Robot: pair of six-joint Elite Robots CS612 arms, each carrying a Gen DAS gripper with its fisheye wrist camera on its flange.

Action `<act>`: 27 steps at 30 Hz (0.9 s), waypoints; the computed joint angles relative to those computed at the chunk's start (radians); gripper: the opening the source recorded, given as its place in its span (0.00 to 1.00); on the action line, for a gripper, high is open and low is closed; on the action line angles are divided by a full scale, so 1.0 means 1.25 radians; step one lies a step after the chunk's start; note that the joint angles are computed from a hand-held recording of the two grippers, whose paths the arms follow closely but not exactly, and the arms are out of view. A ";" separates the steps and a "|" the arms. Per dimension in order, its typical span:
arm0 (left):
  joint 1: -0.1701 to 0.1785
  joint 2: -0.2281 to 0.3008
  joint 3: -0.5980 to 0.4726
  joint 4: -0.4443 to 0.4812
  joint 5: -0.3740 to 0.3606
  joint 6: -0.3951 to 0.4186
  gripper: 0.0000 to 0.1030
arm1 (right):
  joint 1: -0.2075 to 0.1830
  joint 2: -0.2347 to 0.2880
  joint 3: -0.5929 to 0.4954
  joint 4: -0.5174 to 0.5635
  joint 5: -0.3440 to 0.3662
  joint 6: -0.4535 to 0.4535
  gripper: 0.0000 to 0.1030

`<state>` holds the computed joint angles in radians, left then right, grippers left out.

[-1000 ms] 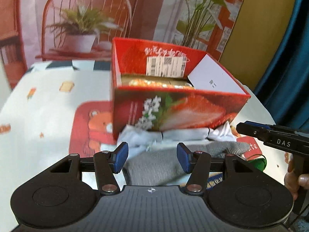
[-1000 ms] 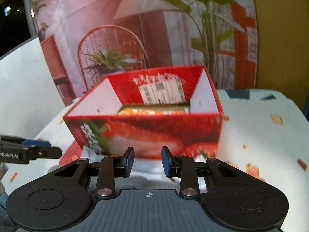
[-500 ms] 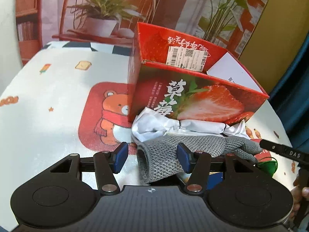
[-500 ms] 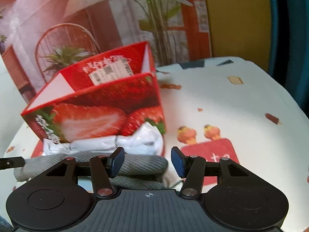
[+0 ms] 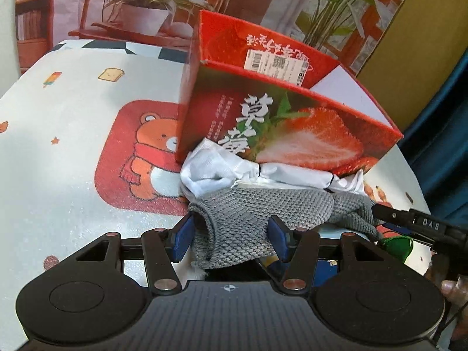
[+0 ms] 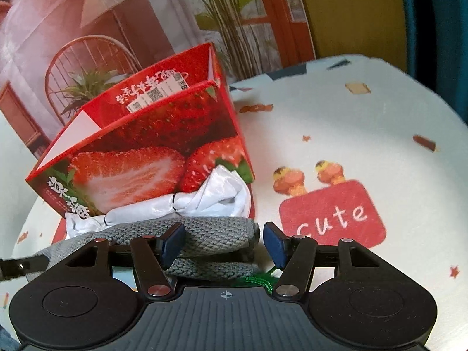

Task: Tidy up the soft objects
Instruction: 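Close the left gripper on the grey knit glove while the right gripper grips it too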

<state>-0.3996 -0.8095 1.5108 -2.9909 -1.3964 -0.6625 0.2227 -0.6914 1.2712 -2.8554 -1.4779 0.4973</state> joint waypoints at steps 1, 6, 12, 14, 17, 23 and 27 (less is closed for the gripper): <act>0.001 0.002 0.000 -0.002 -0.004 -0.004 0.57 | -0.001 0.002 0.000 -0.001 0.009 0.012 0.55; 0.006 0.005 0.001 -0.012 -0.017 -0.016 0.57 | -0.003 0.013 -0.007 -0.005 0.036 0.035 0.55; 0.006 0.009 0.001 -0.028 -0.024 -0.008 0.40 | -0.002 0.018 -0.013 -0.004 0.047 0.026 0.50; 0.004 0.011 -0.002 -0.024 -0.020 0.001 0.38 | -0.002 0.018 -0.014 -0.006 0.050 0.020 0.48; 0.006 0.013 -0.004 -0.020 -0.028 0.003 0.38 | -0.004 0.020 -0.017 -0.007 0.058 0.027 0.49; 0.012 0.018 -0.004 -0.020 -0.045 -0.021 0.38 | -0.013 0.027 -0.029 -0.023 0.071 0.038 0.49; 0.012 0.022 -0.008 -0.013 -0.045 -0.026 0.38 | -0.011 0.032 -0.041 -0.008 0.078 0.011 0.49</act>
